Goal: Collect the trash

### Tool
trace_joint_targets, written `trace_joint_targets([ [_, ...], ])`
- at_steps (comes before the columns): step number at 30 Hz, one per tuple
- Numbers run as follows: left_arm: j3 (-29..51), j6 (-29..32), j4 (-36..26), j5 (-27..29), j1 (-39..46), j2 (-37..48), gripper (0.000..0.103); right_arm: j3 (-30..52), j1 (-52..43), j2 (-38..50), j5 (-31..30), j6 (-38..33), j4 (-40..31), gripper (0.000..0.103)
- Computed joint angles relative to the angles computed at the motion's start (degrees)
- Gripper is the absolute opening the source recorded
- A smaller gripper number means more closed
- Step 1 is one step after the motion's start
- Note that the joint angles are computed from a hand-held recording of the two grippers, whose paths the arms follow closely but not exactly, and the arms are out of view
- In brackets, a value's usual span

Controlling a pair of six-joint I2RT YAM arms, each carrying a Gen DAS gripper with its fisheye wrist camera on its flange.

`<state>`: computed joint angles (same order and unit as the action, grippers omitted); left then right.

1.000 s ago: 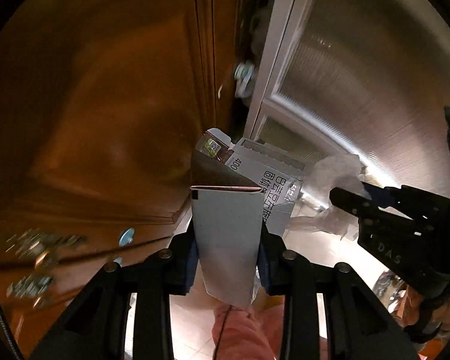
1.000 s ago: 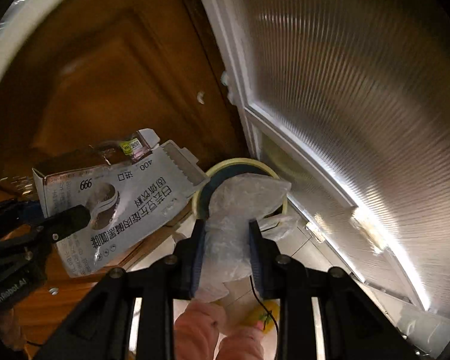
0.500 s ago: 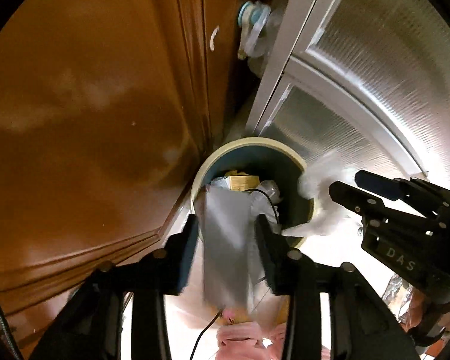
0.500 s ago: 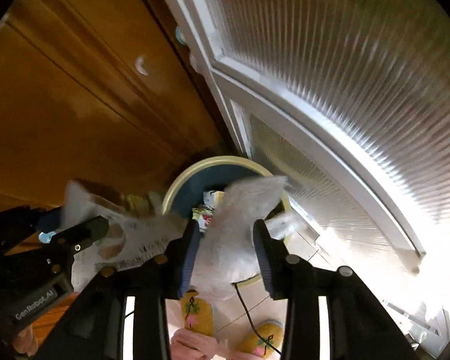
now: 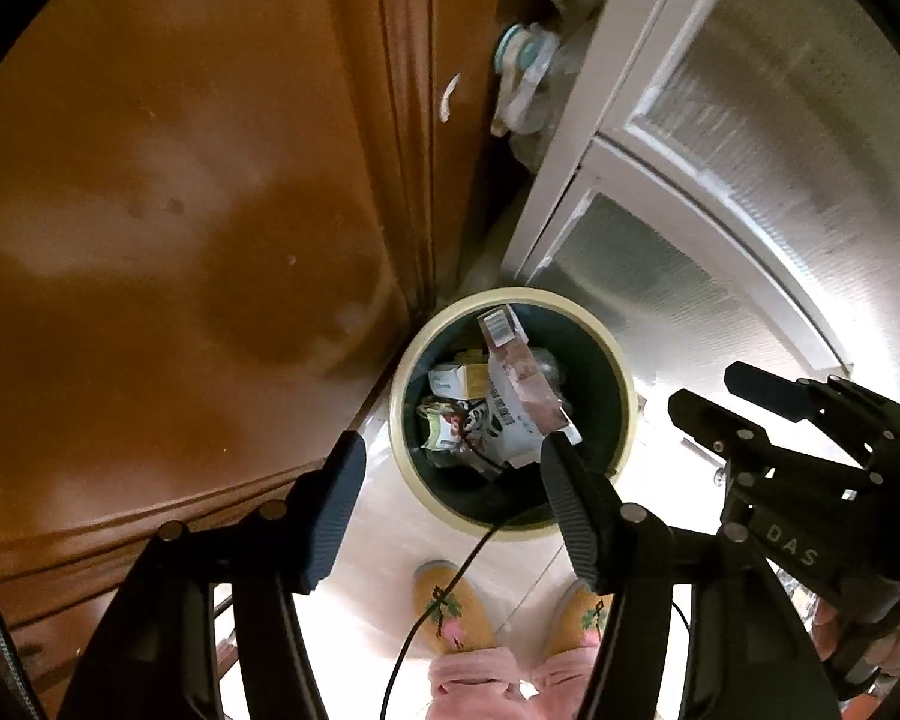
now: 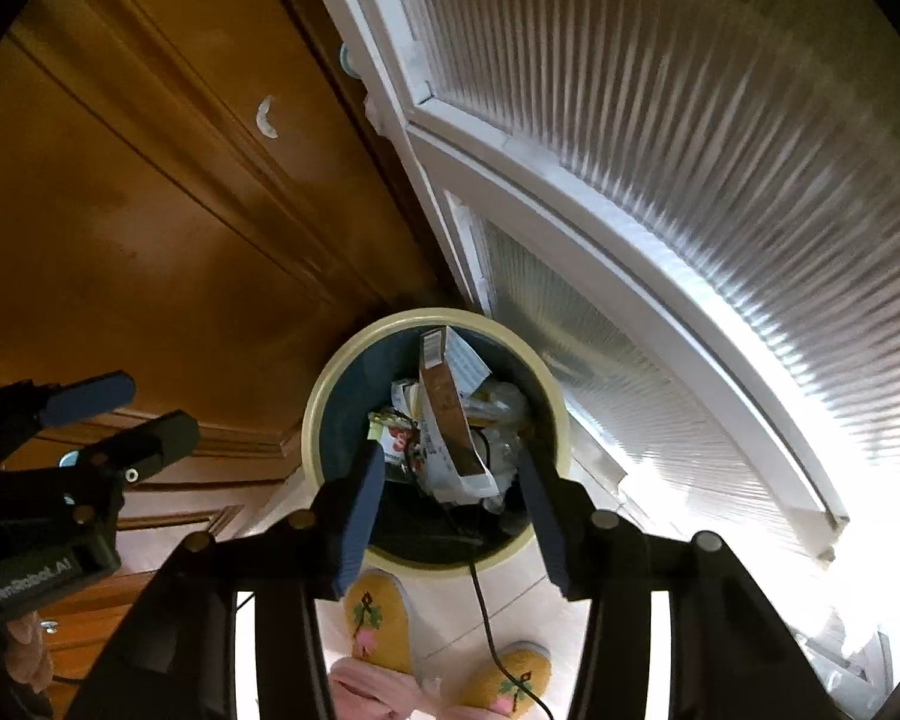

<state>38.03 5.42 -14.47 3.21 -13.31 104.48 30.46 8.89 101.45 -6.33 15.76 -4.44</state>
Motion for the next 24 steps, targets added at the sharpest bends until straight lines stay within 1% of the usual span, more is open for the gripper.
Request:
trace_joint_targets([
  [4, -0.7, -1.1, -5.2, -0.1, -1.7, -6.9, 0.059, -0.8, -0.8, -9.2, -0.7, 0.1, -8.4, 0.047],
  [6, -0.2, -1.8, -10.7, 0.7, -1.9, -12.6, 0.059, -0.5, -1.1, -15.1, -0.8, 0.2, -14.2, 0.047],
  [7, 0.4, -2.1, -13.5, 0.9, -2.0, -15.1, 0.059, 0.1, -1.7, -16.2, -1.0, -0.3, -15.8, 0.048],
  [8, 1.2, -2.4, -16.4, 1.1, -2.2, -17.8, 0.059, 0.7, -1.8, -18.8, -1.1, -0.4, -18.7, 0.047],
  [9, 2.2, -2.7, -19.6, 1.3, -2.2, -20.5, 0.059, 1.8, -2.0, -23.0, -1.3, -0.5, -23.4, 0.048],
  [10, 3.2, -2.9, -22.2, 1.5, -2.1, -22.5, 0.059, 2.6, -2.2, -24.8, -1.4, -0.8, -25.5, 0.048],
  [12, 7.1, -3.6, -29.6, 2.2, -2.2, -27.7, 0.059, 5.3, -2.3, -30.4, -1.3, -1.3, -32.6, 0.047],
  [14, 10.4, -4.1, -34.8, 2.8, -2.3, -30.7, 0.059, 9.0, -2.3, -35.0, -1.4, -1.9, -39.2, 0.047],
  [15, 13.5, -4.5, -38.8, 3.0, -2.4, -32.7, 0.059, 11.3, -2.3, -36.8, -1.3, -2.1, -42.4, 0.047],
  [17, 17.8, -5.0, -43.7, 3.3, -2.3, -34.6, 0.06, 17.3, -2.0, -39.6, -0.8, -2.6, -49.2, 0.047],
  [18, 21.5, -5.4, -47.4, 3.6, -2.4, -35.6, 0.06, 19.4, -2.4, -40.2, -0.9, -3.3, -51.2, 0.047],
  [19, 23.6, -5.1, -49.6, 3.8, -1.9, -36.1, 0.06, 22.4, -2.3, -40.9, -0.5, -3.6, -53.9, 0.047],
  [20, 27.4, -5.4, -52.8, 4.0, -1.9, -36.6, 0.061, 24.8, -2.4, -41.2, -0.5, -4.0, -56.0, 0.047],
  [21, 30.5, -5.4, -55.3, 4.2, -1.6, -36.7, 0.061, 28.6, -2.5, -41.3, -1.0, -4.4, -59.0, 0.047],
  [23, 35.5, -5.3, -59.1, 4.7, -1.2, -36.5, 0.061, 33.7, -2.3, -41.1, -1.1, -4.8, -62.7, 0.047],
  [24, 39.8, -5.5, -62.1, 4.8, -1.2, -36.2, 0.062, 36.6, -2.0, -40.9, -1.1, -4.9, -64.6, 0.047],
])
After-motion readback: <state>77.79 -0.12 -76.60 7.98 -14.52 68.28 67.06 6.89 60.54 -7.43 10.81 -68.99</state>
